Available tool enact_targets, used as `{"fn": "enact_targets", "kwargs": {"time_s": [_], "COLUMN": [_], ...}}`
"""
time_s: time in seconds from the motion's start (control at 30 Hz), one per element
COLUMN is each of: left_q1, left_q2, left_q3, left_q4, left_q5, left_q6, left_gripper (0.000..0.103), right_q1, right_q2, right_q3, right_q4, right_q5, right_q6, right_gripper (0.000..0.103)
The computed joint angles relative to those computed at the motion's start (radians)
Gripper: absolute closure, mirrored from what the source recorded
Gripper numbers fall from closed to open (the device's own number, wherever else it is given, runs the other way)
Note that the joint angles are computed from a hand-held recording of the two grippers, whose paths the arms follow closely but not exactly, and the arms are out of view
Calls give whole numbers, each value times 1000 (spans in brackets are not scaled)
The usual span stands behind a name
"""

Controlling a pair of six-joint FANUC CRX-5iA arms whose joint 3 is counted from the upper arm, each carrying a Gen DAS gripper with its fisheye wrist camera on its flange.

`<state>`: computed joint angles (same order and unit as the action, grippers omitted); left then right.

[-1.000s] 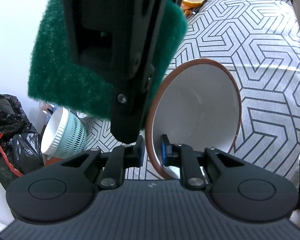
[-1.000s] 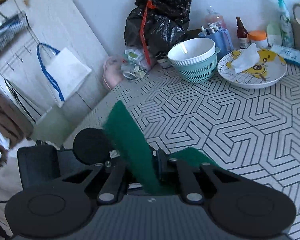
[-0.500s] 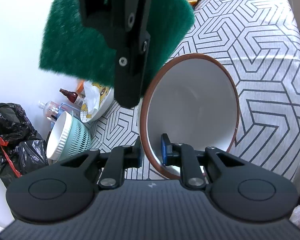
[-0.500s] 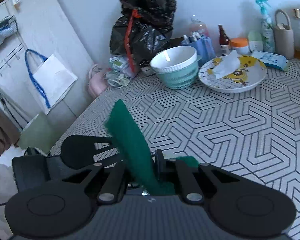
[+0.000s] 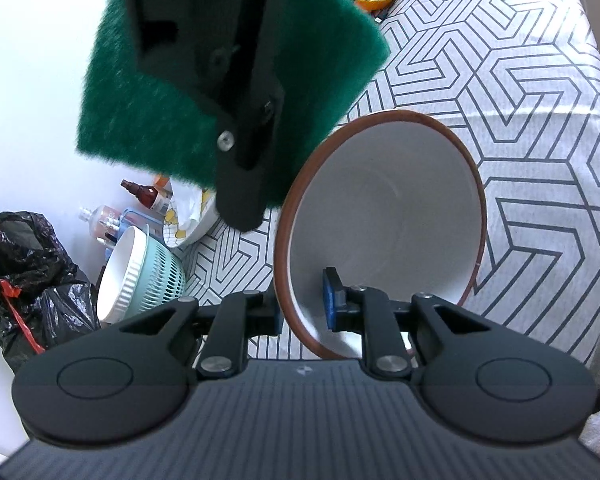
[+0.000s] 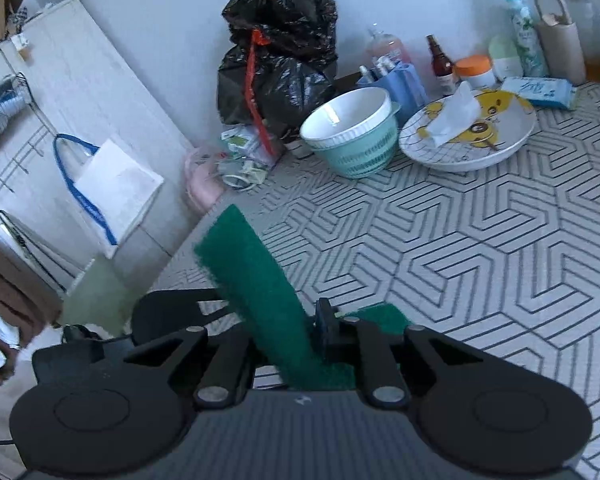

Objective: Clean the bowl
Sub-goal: 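Rotate the bowl with the left gripper while the right tool scrubs its outer base, then hold the bowl upturned with the left gripper while the right tool scrubs the base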

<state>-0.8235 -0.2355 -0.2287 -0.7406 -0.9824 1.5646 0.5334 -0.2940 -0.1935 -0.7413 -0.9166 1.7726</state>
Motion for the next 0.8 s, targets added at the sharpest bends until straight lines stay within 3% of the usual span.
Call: {"fn": "enact_targets", "kwargs": {"time_s": [0.5, 0.8], "left_q1": [4, 59], "left_q2": [-13, -22], "left_q3": [-17, -19], "left_q4": [-3, 68], "left_q5": [12, 35], "left_q6": [10, -38], "left_gripper": [83, 83], "right_q1": [-52, -188], "right_q2": [-29, 10], "right_q3": [-34, -23], "right_q4": [-63, -254], "right_q5": [9, -86], "right_q6": [38, 129], "right_gripper": [92, 91]}}
